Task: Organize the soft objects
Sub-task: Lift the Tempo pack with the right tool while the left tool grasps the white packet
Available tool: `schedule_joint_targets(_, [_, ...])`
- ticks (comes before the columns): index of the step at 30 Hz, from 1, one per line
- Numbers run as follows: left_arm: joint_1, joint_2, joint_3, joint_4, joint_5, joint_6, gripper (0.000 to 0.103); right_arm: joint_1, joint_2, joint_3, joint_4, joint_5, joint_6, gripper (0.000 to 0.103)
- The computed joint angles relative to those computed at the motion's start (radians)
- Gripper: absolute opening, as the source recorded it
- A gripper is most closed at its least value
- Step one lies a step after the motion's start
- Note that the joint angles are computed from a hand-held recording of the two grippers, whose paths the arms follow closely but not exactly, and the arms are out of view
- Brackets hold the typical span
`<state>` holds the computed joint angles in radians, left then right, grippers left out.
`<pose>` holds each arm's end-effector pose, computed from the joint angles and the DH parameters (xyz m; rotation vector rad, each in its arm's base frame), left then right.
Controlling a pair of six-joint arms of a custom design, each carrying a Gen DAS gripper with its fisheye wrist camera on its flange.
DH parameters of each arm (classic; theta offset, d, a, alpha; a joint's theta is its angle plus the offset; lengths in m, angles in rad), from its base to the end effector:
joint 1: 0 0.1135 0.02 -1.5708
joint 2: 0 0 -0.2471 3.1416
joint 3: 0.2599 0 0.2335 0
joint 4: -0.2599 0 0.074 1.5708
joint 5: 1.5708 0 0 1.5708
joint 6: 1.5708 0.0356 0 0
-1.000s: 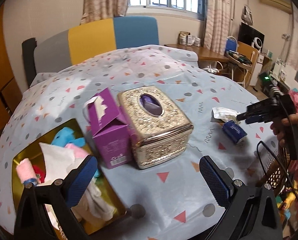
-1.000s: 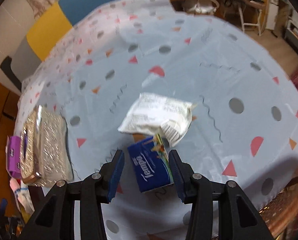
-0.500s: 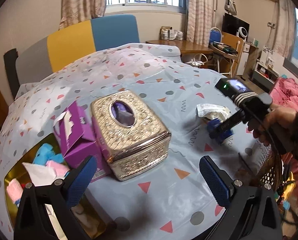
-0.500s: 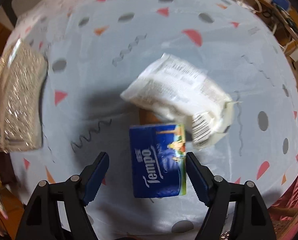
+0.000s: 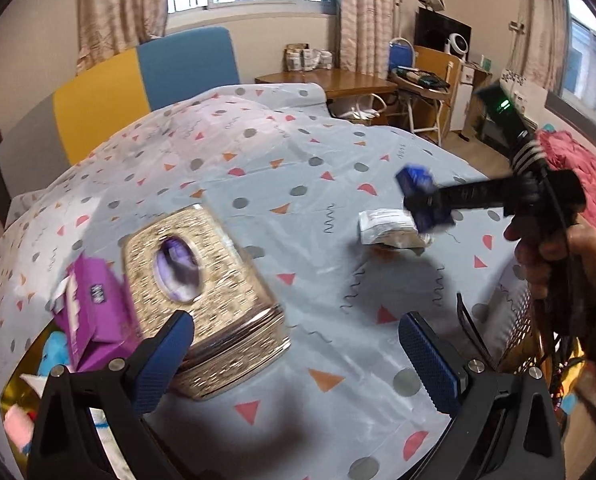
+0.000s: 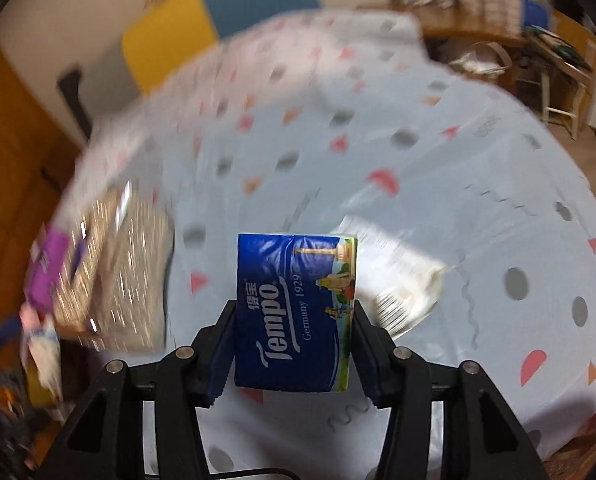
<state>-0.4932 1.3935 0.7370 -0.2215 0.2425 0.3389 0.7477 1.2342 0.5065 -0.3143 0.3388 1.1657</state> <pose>0.2260 -0.1312 0.1830 1.0867 2.1933 -0.3651 0.1555 0.1280 0.1486 0.6444 2.4692 0.3128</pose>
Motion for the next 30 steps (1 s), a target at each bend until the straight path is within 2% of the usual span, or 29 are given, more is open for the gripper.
schedule_joint_targets(4, [-0.081, 0.077, 0.053, 0.004, -0.035, -0.036, 0.103, 0.008, -0.174, -0.107, -0.01, 0.117, 0.127, 0.053])
schedule_joint_targets(7, [-0.138, 0.137, 0.093, 0.012, -0.067, -0.053, 0.103, 0.018, -0.327, -0.208, -0.001, 0.139, 0.199, 0.053])
schedule_joint_targets(8, [-0.156, 0.159, 0.107, 0.015, -0.079, -0.058, 0.103, -0.019, -0.36, -0.24, 0.027, 0.117, 0.182, 0.053])
schedule_joint_targets(9, [-0.173, 0.184, 0.122, 0.018, -0.088, -0.062, 0.103, -0.026, -0.36, -0.256, 0.06, 0.116, 0.194, 0.053])
schedule_joint_targets(12, [-0.211, 0.258, 0.171, 0.021, -0.109, -0.074, 0.101, -0.015, -0.46, -0.284, 0.023, 0.162, 0.232, 0.053])
schedule_joint_targets(15, [-0.245, 0.368, 0.261, -0.001, -0.122, -0.088, 0.097, -0.023, -0.474, -0.31, 0.061, 0.209, 0.264, 0.053])
schedule_joint_targets(17, [-0.258, 0.43, 0.321, -0.031, -0.112, -0.1, 0.092, -0.023, -0.499, -0.327, 0.061, 0.234, 0.29, 0.053])
schedule_joint_targets(21, [-0.269, 0.581, 0.489, -0.143, -0.04, -0.167, 0.083, -0.024, -0.553, -0.352, 0.047, 0.271, 0.316, 0.053])
schedule_joint_targets(23, [-0.272, 0.654, 0.573, -0.198, 0.011, -0.209, 0.076, -0.013, -0.586, -0.362, 0.025, 0.291, 0.332, 0.053])
schedule_joint_targets(27, [-0.305, 0.759, 0.68, -0.228, 0.051, -0.283, 0.075, 0.019, -0.608, -0.365, -0.008, 0.343, 0.376, 0.053])
schedule_joint_targets(30, [-0.331, 0.796, 0.725, -0.209, 0.049, -0.325, 0.082, 0.054, -0.633, -0.374, -0.032, 0.393, 0.419, 0.053])
